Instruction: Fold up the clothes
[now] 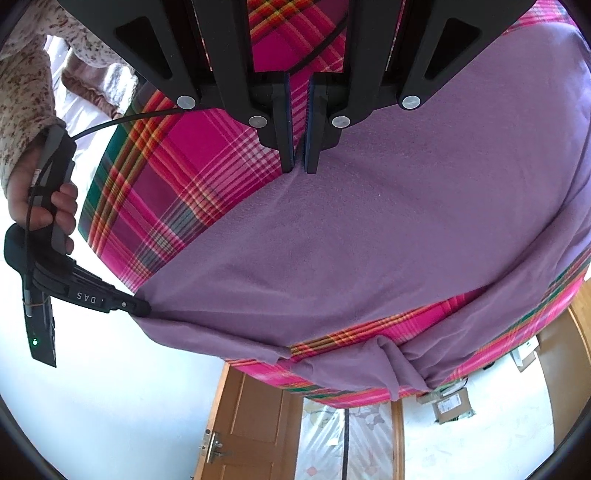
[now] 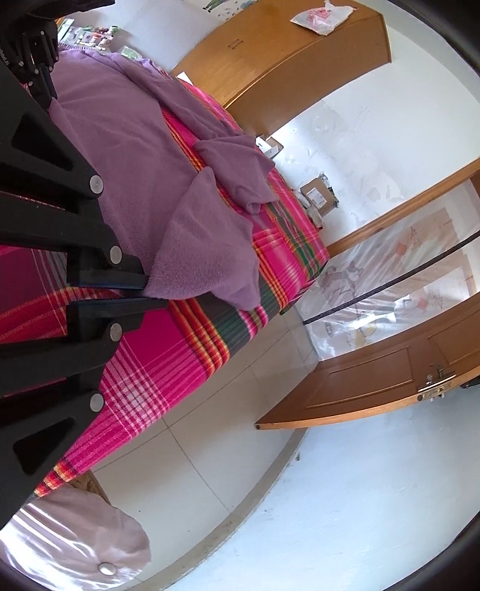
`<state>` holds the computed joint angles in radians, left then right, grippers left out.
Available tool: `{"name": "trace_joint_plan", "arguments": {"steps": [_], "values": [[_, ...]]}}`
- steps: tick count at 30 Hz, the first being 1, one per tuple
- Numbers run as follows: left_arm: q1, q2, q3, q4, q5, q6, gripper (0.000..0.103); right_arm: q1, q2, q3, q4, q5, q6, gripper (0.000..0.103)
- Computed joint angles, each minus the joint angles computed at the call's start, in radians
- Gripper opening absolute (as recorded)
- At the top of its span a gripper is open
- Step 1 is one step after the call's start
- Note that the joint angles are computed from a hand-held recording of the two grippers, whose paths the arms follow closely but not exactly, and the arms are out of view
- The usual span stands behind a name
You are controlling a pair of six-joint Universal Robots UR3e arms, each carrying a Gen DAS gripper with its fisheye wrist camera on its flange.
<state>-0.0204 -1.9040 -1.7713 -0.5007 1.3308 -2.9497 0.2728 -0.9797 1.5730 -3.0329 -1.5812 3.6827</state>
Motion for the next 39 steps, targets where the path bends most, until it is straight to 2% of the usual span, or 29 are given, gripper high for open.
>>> {"name": "trace_joint_plan", "arguments": {"steps": [12,18,22,23,25,28,30,34,39], "values": [[0.020,-0.007,-0.021,0.001,-0.034,0.003,0.006,-0.002,0.007,0.017,0.001,-0.001,0.011,0.004],[0.029,0.002,-0.017,-0.026,-0.052,0.021,0.006,0.014,0.017,-0.023,0.058,-0.047,0.003,0.004],[0.106,0.058,-0.042,-0.117,-0.204,0.088,0.010,0.004,-0.003,-0.013,0.082,-0.042,0.003,0.008],[0.126,0.082,-0.056,-0.128,-0.228,0.104,0.015,0.001,-0.010,-0.007,0.085,-0.036,-0.005,0.009],[0.168,0.128,-0.080,-0.156,-0.276,0.136,0.017,0.017,-0.027,-0.011,0.096,-0.065,-0.041,0.010],[0.226,0.186,-0.089,-0.219,-0.315,0.162,0.018,0.027,-0.057,-0.025,0.132,-0.086,-0.099,0.014],[0.265,0.207,-0.079,-0.259,-0.336,0.161,0.022,0.022,-0.079,-0.019,0.137,-0.086,-0.127,0.018],[0.336,0.226,-0.073,-0.275,-0.338,0.131,0.022,0.015,-0.095,-0.031,0.194,-0.088,-0.180,0.023],[0.354,0.175,-0.044,-0.275,-0.339,0.089,0.022,-0.007,-0.057,-0.050,0.231,-0.053,-0.137,0.023]]}}
